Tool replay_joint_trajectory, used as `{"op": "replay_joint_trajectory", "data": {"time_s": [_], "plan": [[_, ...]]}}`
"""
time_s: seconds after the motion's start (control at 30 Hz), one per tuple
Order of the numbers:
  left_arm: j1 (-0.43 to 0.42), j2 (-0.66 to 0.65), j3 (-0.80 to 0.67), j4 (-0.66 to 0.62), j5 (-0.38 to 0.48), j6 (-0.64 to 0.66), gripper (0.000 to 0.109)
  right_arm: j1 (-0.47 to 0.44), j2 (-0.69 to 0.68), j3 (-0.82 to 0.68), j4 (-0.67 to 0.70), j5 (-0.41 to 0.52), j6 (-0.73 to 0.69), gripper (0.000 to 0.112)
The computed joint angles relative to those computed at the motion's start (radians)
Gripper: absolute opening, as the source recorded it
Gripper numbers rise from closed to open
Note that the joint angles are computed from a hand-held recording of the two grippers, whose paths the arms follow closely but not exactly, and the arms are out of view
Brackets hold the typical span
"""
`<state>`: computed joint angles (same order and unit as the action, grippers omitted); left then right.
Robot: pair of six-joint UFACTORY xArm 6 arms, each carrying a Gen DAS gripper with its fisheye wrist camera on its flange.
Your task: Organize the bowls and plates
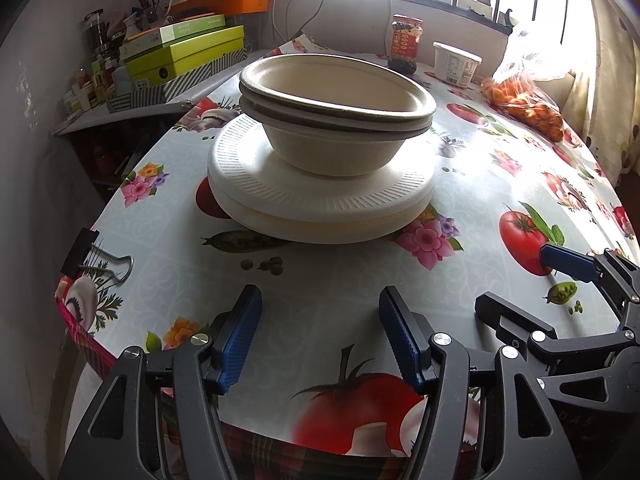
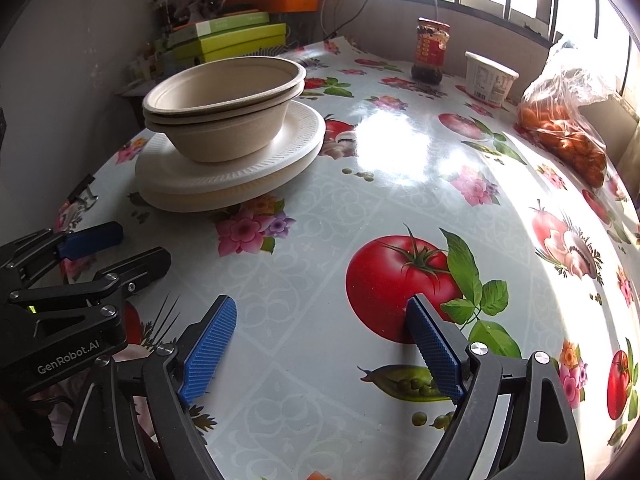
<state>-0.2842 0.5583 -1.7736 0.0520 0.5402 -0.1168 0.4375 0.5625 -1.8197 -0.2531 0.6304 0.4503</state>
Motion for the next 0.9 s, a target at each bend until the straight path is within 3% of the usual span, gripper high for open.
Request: {"op": "replay_joint_trajectory", "data": {"time_s": [0.23, 0.9], "plan": [[0.000, 0.002, -0.001, -0.001, -0.005, 0.001, 0.065, -0.004, -0.001, 0.004, -0.041, 0.005, 0.054, 0.099], [-0.001, 0.002, 0.001, 0.001, -0.009, -0.002, 0.066, -0.005, -0.002, 0.004, -0.055, 0.010, 0.075, 0.100]]}}
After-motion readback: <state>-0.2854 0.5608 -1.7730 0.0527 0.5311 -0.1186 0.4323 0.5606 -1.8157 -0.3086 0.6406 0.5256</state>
